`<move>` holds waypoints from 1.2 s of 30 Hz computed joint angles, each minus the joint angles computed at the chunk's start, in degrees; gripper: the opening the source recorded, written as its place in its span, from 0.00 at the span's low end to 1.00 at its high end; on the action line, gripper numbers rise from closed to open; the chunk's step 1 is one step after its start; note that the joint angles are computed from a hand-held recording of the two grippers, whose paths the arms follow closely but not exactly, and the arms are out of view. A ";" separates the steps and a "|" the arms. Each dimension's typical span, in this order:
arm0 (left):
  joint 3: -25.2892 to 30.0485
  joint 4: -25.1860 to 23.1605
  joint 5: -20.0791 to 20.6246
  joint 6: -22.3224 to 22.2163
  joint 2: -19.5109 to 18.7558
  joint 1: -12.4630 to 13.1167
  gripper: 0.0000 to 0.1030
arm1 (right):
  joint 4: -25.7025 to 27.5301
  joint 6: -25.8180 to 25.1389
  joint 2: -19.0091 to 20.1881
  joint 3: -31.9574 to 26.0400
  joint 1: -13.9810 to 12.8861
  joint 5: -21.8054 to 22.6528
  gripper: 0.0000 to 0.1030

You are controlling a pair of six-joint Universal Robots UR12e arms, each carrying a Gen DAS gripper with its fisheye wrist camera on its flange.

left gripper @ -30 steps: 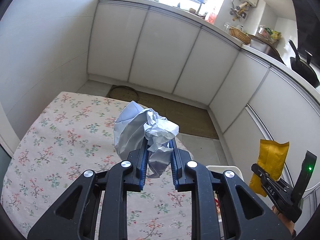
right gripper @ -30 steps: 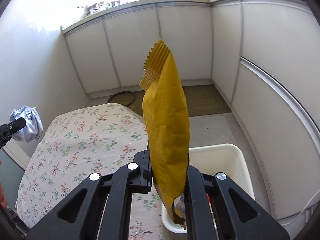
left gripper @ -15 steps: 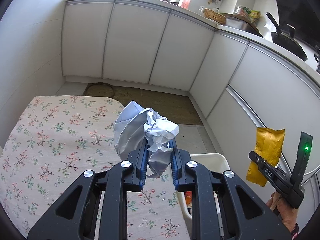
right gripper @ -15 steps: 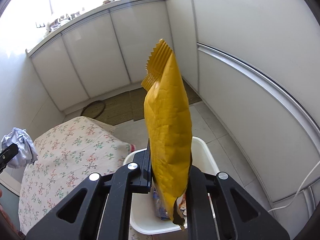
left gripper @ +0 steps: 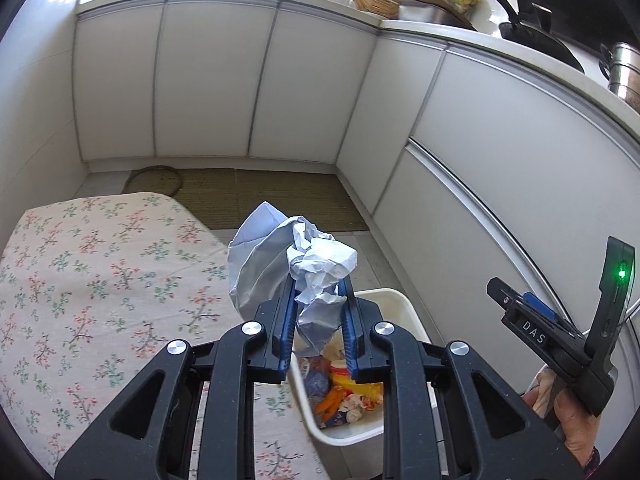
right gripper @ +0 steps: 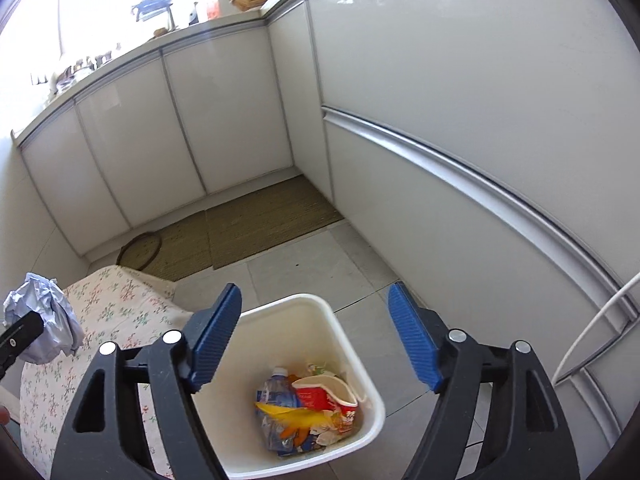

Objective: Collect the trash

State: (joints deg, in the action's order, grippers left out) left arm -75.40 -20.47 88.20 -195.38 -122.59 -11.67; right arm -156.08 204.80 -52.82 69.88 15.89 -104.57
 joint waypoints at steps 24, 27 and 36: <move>10.83 -8.69 -3.59 6.84 -7.30 -4.40 0.50 | -1.60 11.03 -3.04 5.32 -2.56 -8.32 0.89; 9.74 -8.23 -1.70 7.15 -6.45 -4.37 0.61 | -2.04 9.40 -2.95 5.01 -2.05 -8.53 0.89; -0.87 2.30 10.07 7.39 0.12 -4.08 0.93 | -6.52 1.84 -2.31 3.89 2.37 -16.67 0.94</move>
